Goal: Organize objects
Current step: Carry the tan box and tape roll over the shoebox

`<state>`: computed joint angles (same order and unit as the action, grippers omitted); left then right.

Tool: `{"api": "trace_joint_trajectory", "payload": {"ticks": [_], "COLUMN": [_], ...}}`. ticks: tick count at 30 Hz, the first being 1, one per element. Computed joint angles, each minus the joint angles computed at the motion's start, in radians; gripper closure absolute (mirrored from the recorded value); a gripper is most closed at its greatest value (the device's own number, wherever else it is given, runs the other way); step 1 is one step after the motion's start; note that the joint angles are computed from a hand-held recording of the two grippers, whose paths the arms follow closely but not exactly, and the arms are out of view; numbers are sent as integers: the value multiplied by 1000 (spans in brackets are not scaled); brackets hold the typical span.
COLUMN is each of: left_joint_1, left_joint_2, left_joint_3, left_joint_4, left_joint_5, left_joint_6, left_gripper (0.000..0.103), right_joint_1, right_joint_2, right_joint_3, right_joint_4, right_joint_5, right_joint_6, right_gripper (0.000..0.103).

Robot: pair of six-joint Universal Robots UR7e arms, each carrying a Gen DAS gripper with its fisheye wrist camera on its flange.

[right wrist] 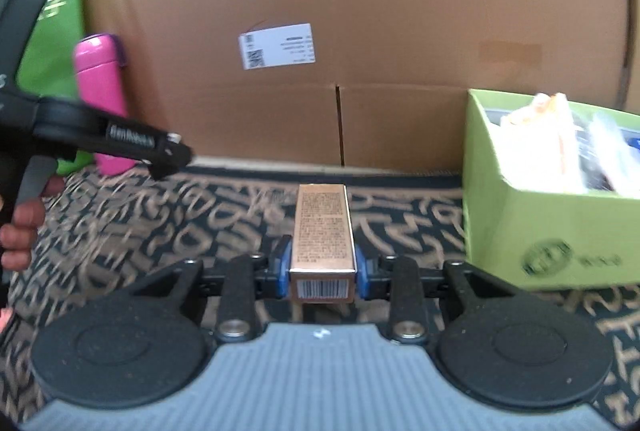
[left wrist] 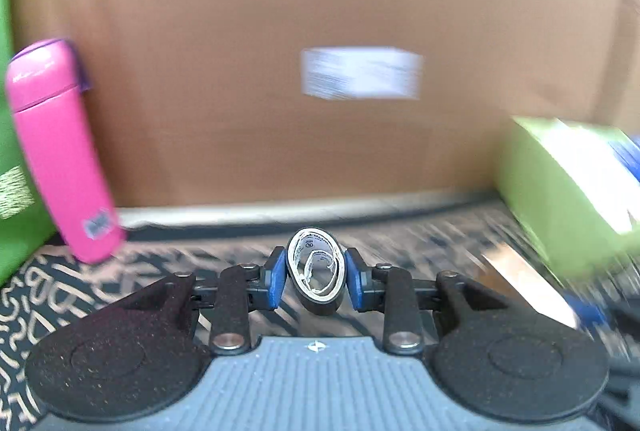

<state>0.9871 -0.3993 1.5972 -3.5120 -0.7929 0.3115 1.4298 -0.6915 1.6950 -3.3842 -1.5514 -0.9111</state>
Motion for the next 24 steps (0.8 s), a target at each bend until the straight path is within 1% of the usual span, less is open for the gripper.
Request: {"api": "trace_joint_trajectory", "payload": {"ticks": [2,4,5,7,9,11,12,13,15,16,17,19,21,24], "left_joint_1": [-26,-50,-48,-73,-87,-96,-98,-102,-109,-118,-121,-123,-120,-112], "left_joint_2": [-1,10,22,42,80,113,124,124,132,141,155,166,164,145], "left_joint_3": [73,101,96,123,114,94,86,90,95,104,102,100,107,115], "left_joint_4": [-28,-14,-14,-42,-72,-73,-65,-52,-33,-60,-94,-117,-129,-93], "left_joint_5": [-39,-87,-113,-113,-92,-59,-42,-27,12,41,63,86,77,45], "left_joint_6": [6,-27,-29,-20,10,35,33,24,8,13,40,76,71,15], "left_gripper": [70,70,70,70,70,70,68,64,29,27,26,25,25,25], "right_joint_1": [-23,-49,-59,-78,-96,-113,-118,-122,-136,-141,-143,-145,-145,-143], "right_joint_2": [-56,-109,-135,-164,-188,-202,-203,-206,-216,-216,-214,-209,-209,-209], "right_joint_3": [74,151,191,246,278,295,296,299,309,312,313,312,309,304], "right_joint_4": [-16,-53,-84,-147,-162,-166,-168,-168,-164,-170,-179,-188,-179,-163], "right_joint_5": [13,22,19,8,4,-1,-8,-10,10,19,24,24,20,11], "right_joint_6": [-24,-56,-78,-105,-102,-103,-101,-95,-86,-81,-82,-83,-79,-72], "right_gripper": [73,73,73,73,73,73,73,73,64,56,53,48,46,46]}}
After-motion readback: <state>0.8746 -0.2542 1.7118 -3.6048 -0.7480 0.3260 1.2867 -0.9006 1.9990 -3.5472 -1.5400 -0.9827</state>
